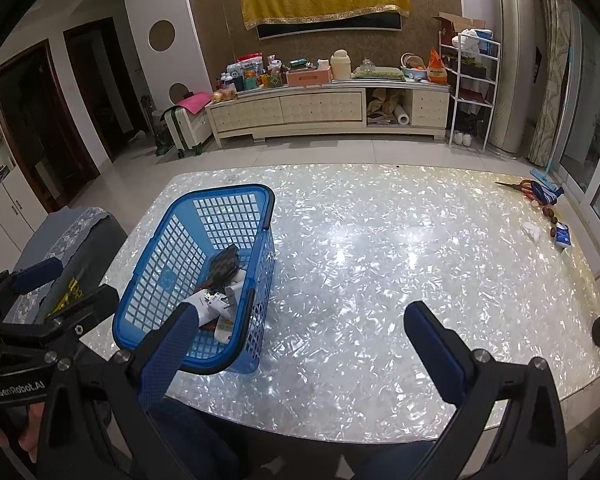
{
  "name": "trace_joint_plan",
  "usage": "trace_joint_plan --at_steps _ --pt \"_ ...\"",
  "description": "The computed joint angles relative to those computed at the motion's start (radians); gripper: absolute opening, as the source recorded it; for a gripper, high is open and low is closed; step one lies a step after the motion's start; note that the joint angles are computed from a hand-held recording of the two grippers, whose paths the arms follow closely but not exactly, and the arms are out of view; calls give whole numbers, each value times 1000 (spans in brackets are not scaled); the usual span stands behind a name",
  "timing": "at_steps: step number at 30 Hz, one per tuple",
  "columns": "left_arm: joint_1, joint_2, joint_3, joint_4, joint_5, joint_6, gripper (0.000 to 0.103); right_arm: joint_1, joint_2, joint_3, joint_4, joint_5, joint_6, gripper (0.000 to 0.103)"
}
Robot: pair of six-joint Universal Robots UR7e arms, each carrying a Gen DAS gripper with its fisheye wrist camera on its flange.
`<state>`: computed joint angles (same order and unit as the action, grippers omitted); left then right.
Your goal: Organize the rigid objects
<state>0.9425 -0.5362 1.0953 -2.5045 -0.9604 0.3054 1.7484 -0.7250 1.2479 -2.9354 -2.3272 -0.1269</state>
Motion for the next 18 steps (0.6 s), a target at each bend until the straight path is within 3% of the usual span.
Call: trace_joint_plan --at_steps 18 --pt "1 0 4 -2 0 3 101 -4 -4 4 -1 12 5 103"
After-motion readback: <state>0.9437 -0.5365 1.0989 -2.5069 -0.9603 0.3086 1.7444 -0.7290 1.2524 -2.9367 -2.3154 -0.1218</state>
